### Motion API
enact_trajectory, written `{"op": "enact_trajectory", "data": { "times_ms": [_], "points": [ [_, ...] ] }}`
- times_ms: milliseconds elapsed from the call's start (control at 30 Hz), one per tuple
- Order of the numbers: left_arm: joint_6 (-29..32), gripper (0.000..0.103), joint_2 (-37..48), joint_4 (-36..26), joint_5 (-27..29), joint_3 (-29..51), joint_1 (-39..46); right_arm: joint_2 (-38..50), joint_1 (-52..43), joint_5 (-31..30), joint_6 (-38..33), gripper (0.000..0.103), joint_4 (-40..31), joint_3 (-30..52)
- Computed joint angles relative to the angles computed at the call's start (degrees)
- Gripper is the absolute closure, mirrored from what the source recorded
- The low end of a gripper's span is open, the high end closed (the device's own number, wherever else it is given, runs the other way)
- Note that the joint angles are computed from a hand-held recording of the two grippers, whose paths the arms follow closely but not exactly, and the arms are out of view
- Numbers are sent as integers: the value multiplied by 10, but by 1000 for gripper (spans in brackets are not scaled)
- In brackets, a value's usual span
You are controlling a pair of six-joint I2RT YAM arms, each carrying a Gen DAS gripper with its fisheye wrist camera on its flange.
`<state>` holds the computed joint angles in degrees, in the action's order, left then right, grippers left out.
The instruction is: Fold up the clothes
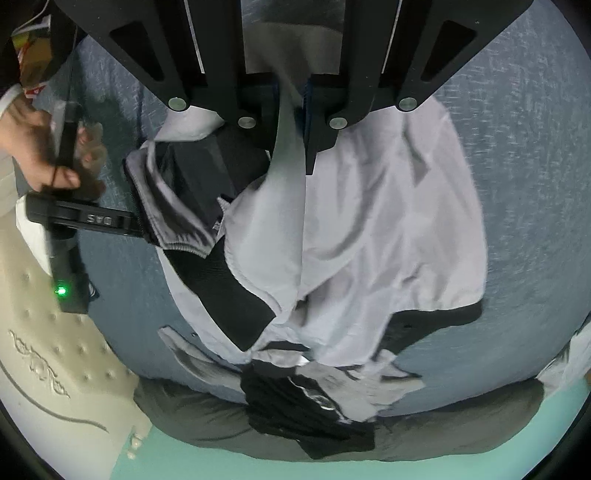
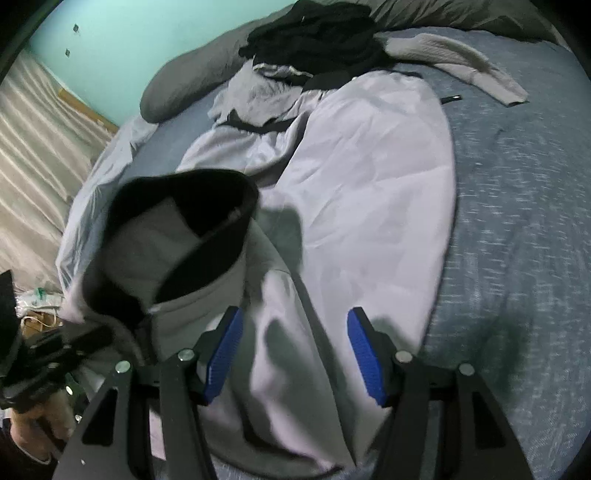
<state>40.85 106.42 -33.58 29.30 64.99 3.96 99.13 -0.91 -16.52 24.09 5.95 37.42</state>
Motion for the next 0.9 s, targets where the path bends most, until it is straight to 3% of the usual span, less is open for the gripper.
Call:
{"op": "enact_trajectory", "data": {
  "times_ms": [233, 267, 300, 367, 400, 467, 700, 900],
  "points": [
    [39, 95, 3, -32, 24, 22, 35, 55, 33, -19, 4, 43, 31, 45],
    [40, 95, 4, -33, 25, 25, 36, 55, 38, -23, 0, 49, 34, 47],
    [40, 95, 5, -34, 27, 28, 37, 55, 44, -25, -5, 69, 35, 50],
    [41, 95, 4, -40, 31, 33, 40, 49, 58, -11, -10, 87, 26, 55],
    [41, 95, 3, -43, 33, 36, 42, 46, 64, -3, -13, 94, 21, 58],
    [46, 95, -3, -51, 37, 41, 47, 24, 73, 19, -14, 99, 13, 55],
    [55, 96, -51, -101, 62, 81, 73, -142, 82, 78, -19, 100, -54, 48],
    [70, 96, -99, -185, 101, 172, 106, -291, 107, 144, -31, 100, -191, 122]
  ]
}}
